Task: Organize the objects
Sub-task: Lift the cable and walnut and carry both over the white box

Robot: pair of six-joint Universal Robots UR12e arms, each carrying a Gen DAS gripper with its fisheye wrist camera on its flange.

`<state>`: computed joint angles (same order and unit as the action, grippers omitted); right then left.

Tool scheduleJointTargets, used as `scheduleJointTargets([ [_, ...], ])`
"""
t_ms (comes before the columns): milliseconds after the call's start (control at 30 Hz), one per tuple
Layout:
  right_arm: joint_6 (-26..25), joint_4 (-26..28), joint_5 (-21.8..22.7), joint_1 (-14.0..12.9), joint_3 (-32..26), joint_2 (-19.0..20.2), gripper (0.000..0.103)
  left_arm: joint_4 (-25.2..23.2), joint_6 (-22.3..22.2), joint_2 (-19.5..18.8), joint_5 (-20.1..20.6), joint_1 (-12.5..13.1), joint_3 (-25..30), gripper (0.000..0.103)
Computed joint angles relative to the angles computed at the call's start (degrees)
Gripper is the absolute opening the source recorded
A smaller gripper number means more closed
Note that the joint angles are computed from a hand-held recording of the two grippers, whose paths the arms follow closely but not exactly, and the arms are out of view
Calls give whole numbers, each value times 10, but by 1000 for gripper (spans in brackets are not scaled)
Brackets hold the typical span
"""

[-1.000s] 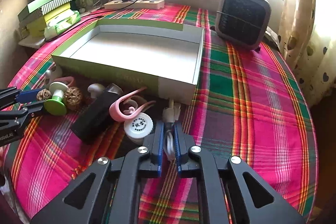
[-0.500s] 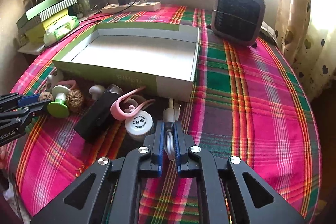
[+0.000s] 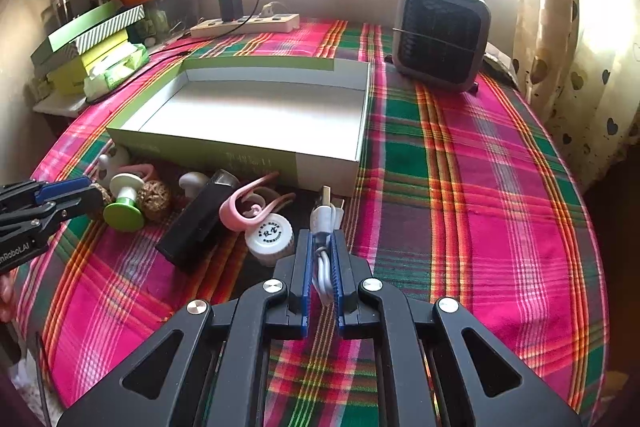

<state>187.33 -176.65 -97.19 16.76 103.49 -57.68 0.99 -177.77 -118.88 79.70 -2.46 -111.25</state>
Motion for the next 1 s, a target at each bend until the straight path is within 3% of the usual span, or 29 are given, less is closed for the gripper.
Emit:
scheduleJointTargets([
  [500,5,-7,-4,4,0,0,9,-27,1,-7,6,-3,9,28],
  [1000,6,-14,-7,8,-1,-5,9,-11,1,-1,-4,-1,8,28],
])
